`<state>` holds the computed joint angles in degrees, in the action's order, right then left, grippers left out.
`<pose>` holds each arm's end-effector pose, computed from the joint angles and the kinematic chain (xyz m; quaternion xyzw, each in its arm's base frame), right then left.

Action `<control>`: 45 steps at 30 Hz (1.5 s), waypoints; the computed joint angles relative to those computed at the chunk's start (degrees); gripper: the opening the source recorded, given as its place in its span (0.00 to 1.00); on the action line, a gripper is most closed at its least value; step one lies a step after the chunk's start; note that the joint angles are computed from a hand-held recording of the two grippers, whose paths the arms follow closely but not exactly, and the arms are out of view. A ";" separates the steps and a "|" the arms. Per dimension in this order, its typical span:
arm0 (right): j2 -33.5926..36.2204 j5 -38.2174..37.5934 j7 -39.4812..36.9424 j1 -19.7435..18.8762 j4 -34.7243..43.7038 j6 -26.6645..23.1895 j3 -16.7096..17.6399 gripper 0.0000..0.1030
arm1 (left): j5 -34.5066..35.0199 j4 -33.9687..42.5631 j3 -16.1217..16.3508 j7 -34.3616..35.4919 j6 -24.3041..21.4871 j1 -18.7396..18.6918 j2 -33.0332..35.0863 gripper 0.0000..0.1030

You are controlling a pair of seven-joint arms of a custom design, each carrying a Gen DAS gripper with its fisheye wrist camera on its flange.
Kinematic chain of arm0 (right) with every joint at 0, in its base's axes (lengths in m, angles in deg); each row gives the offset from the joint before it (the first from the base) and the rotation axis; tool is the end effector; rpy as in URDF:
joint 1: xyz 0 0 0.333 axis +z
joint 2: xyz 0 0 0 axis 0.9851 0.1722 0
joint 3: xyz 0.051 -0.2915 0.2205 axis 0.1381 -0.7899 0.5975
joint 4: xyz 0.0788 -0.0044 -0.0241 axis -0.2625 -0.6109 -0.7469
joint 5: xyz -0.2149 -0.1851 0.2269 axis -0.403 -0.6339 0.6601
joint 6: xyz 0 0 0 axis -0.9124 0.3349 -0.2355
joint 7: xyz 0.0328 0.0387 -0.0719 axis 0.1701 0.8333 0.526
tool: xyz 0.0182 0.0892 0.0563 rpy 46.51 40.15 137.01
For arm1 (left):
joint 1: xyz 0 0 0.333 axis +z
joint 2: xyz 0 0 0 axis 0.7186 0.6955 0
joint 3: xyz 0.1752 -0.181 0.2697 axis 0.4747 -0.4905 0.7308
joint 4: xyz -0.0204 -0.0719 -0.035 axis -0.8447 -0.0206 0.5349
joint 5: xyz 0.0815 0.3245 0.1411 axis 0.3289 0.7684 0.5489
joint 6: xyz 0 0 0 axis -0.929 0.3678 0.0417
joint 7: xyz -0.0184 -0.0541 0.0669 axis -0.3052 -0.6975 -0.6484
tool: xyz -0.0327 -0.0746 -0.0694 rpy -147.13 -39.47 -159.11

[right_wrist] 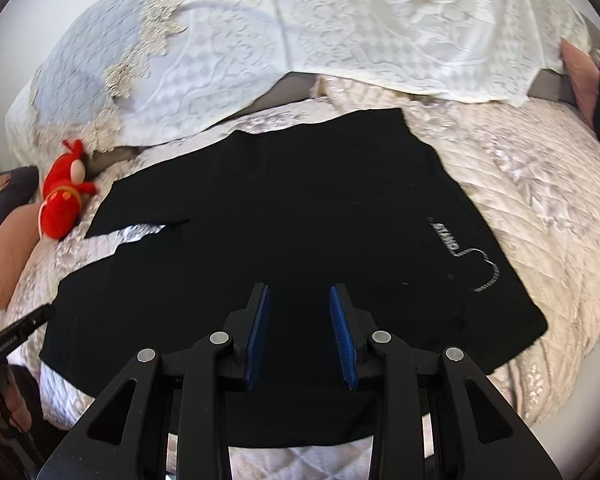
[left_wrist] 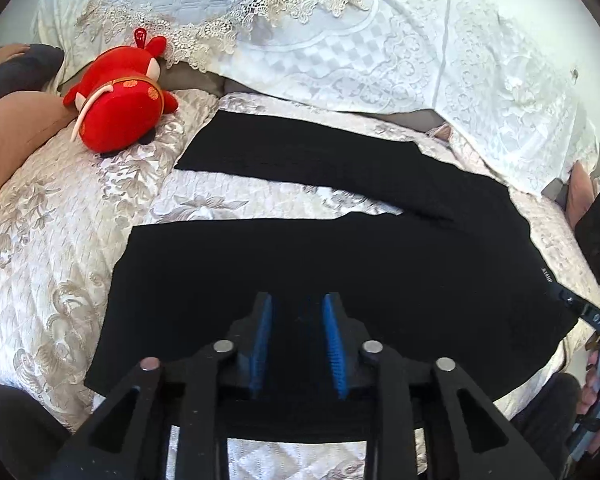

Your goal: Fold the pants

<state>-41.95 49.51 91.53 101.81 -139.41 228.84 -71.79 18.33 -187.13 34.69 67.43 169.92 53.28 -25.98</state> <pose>0.5980 0.2197 0.5468 -0.5521 0.7600 -0.2085 0.2724 0.6538 -0.0701 0.5027 -0.6317 0.6916 -0.3182 0.1462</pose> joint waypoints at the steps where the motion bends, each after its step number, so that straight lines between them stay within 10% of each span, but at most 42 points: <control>1: 0.26 0.62 -0.73 -0.19 0.35 0.35 0.25 0.31 | -0.06 0.25 -0.12 0.05 -0.23 0.03 0.06 0.30; 45: 3.58 2.38 -7.17 1.07 6.67 -1.76 -0.74 0.43 | -1.35 6.64 -1.29 5.60 -2.27 -0.03 3.41 0.39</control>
